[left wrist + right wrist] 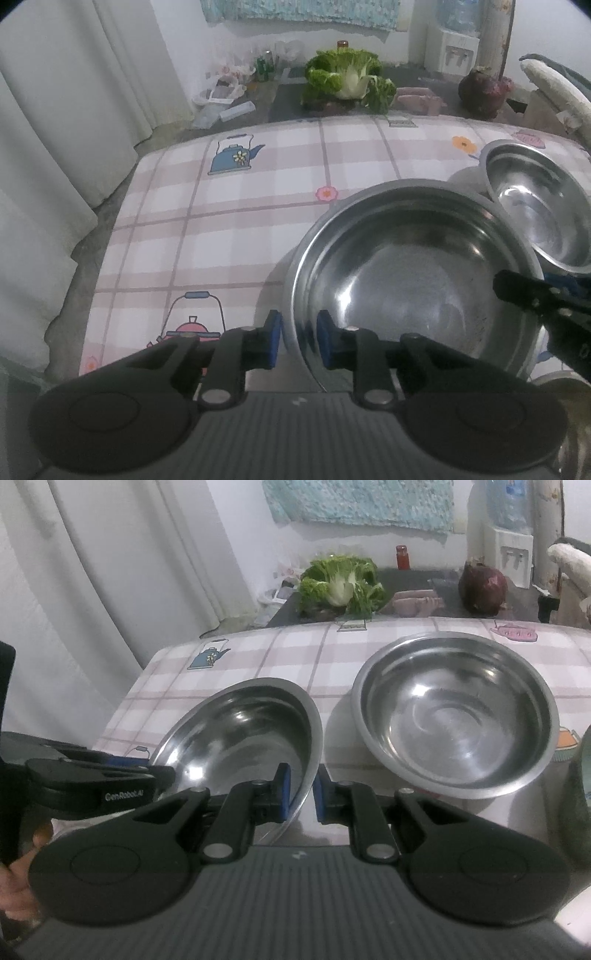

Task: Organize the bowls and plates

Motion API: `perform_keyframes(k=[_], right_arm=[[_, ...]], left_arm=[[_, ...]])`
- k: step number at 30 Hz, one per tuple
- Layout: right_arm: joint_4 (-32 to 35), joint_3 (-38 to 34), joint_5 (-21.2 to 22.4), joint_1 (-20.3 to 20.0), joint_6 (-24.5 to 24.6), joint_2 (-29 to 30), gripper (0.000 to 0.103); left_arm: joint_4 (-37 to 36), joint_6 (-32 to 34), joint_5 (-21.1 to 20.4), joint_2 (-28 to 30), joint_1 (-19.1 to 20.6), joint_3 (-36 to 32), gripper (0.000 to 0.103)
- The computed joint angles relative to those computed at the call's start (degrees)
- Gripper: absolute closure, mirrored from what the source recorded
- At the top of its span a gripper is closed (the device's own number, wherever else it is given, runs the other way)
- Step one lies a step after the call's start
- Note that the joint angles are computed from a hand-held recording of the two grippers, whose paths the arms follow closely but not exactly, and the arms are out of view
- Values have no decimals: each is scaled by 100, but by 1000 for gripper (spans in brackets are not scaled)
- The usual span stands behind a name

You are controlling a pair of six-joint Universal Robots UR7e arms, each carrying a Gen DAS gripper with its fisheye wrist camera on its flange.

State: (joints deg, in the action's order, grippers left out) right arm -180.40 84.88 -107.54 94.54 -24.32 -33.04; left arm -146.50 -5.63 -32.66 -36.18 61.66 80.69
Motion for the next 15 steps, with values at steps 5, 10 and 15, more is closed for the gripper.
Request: perform_keyframes(k=[5,10,15], right_arm=[[-51,48,-24,-11,-57,-18,91],[18,31,-79,-71,61,-6,91],[242,48,40,-171,405,-72,91]], left_arm=[[-214,166,-10,-23,-32,88,85],[-22,4,-217,-62,28,3,82],[574,-491,-655,-118,153,-246,79]])
